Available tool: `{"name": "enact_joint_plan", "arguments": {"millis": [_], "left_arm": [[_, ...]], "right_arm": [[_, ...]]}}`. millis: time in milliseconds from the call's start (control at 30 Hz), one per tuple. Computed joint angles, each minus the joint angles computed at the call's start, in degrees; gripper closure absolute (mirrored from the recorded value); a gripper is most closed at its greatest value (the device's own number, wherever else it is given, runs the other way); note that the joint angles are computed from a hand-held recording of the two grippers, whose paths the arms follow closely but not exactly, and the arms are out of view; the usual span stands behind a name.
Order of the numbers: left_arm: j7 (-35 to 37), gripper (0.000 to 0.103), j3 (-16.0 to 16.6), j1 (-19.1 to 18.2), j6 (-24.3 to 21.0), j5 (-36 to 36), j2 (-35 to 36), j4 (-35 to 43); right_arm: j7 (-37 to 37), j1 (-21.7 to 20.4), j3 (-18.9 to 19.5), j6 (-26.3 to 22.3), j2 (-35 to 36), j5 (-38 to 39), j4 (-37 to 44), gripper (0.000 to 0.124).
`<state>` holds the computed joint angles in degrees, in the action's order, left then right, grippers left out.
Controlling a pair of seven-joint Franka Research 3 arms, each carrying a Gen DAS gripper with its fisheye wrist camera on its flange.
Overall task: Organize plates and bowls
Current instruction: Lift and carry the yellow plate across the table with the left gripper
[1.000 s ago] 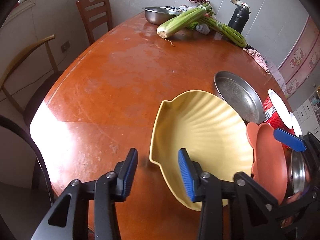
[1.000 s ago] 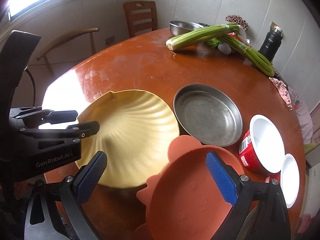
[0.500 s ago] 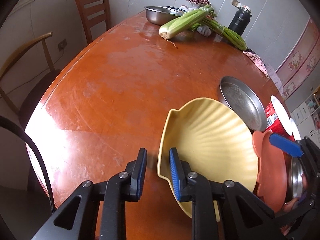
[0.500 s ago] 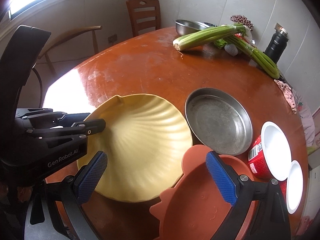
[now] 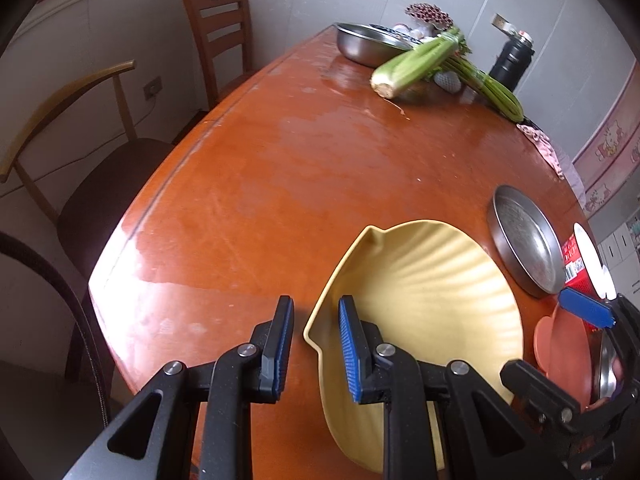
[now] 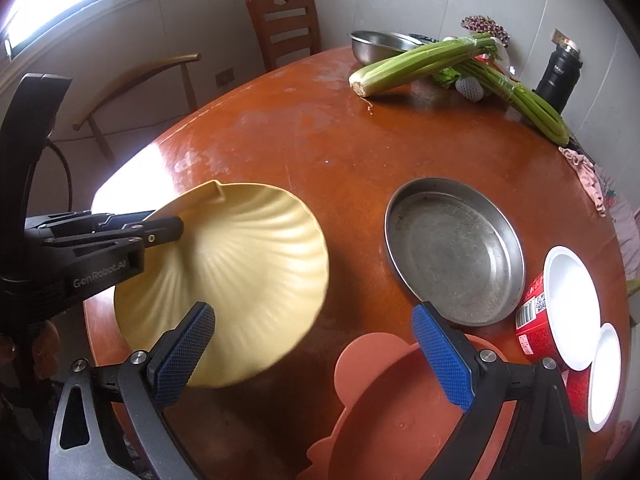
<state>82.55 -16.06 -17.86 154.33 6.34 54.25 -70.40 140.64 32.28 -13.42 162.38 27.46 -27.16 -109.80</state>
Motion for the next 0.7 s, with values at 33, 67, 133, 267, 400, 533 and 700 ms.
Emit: {"name": "enact_joint_plan", "arguments": {"millis": [33, 67, 133, 267, 400, 533, 700], "left_arm": [[-0.1, 0.079, 0.1, 0.2, 1.3, 0.2, -0.8, -1.4], [-0.2, 0.079, 0.0, 0.6, 3.1, 0.1, -2.0, -3.5], [0.8, 0.079, -1.7, 2.2, 5.2, -0.5, -3.6, -6.5], [1.1, 0.079, -2.7, 3.0, 4.6, -1.1, -5.0, -9.3], [1.2, 0.079, -3.2, 3.3, 4.1, -1.8, -5.2, -10.6], [2.2, 0.079, -4.3, 3.7, 4.6, -2.6, -4.6, -10.3], [2.2, 0.079, -3.9, 3.0, 3.5, -2.7, -3.4, -7.9]], "right_arm": [[-0.9, -0.9, 0.8, 0.1, 0.4, 1.1, 0.4, 0.026], [-2.0, -1.8, 1.6, 0.0, 0.7, 2.2, 0.8, 0.029], [-4.1, -3.0, 2.9, -0.3, 1.5, 4.6, 1.8, 0.032], [-11.6, -6.3, 6.6, -1.7, 4.1, 11.3, 4.8, 0.065], [-13.2, -4.8, 5.2, -0.4, 5.5, 13.7, 5.4, 0.069], [-15.8, -4.3, 5.3, 1.1, 5.6, 16.1, 5.1, 0.079], [-16.2, -2.7, 3.9, 1.3, 5.2, 16.9, 4.4, 0.079]]}}
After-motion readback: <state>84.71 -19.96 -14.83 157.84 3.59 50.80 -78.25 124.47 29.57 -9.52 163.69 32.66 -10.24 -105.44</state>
